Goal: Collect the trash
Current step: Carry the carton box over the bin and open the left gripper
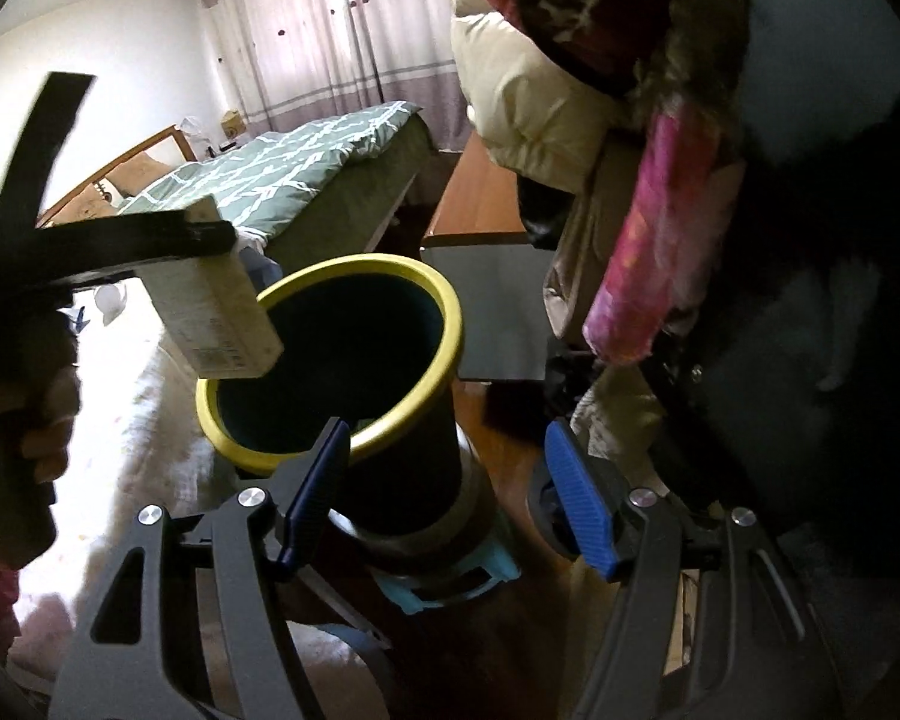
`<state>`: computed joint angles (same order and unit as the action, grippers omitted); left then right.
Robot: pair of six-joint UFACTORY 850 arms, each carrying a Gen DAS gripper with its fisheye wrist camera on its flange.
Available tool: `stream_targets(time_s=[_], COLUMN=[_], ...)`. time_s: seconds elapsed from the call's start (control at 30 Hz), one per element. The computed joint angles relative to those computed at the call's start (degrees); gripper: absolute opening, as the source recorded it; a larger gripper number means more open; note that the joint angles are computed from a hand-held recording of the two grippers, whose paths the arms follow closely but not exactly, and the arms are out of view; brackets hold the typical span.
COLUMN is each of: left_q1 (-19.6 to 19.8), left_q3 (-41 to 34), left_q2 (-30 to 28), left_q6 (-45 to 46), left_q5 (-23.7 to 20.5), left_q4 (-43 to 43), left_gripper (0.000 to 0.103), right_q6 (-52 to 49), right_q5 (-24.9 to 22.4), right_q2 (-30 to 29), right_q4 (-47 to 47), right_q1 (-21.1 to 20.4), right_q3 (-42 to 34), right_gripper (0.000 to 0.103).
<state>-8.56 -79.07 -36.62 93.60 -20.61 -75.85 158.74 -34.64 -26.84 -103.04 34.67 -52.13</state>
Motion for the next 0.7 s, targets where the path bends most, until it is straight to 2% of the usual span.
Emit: stream_targets(time_s=[0.07,0.1,0.13,0.27,0.37,0.5,0.57,0.7], left_q1=[-0.6,-0.8,-0.8,0.5,3.5,8.3,11.3,17.9], left_q3=[0.0,0.5,0.8,2.3,4.8,10.2,12.9,16.5], left_q2=[-0.5,-0.4,-0.2,1.9,5.9,12.8,16.1,21.2], left_q6=[0.7,3.1,4.9,5.9,5.6,13.0,17.2,19.9], left_q5=[0.8,1.5,1.7,0.0,-3.4,-6.2,-7.5,-9.8], left_q4=[-0.4,-2.9,-4.7,-6.1,-5.9,-11.8,-15.1,-16.7], left_gripper=[0.077,0.084,0.086,0.086,0.087,0.093,0.094,0.095], right_q6=[0.5,0.5,0.6,0.4,1.4,2.0,2.0,0.5], right_q5=[0.0,-0.1,-0.2,-0.5,-0.4,0.2,0.7,1.7], right_q2=[0.3,0.5,0.6,0.9,0.8,0.2,-0.3,-1.4], right_q4=[0.4,0.6,0.7,1.0,0.0,-1.5,-2.2,-2.5], right_q1=[0.1,0.2,0.2,0.7,0.9,1.3,1.4,2.2], right_q3=[0.5,0.7,0.8,0.7,0.7,-0.2,-0.8,-2.9], right_gripper=[0.065,0.065,0.065,0.065,0.067,0.067,0.067,0.067])
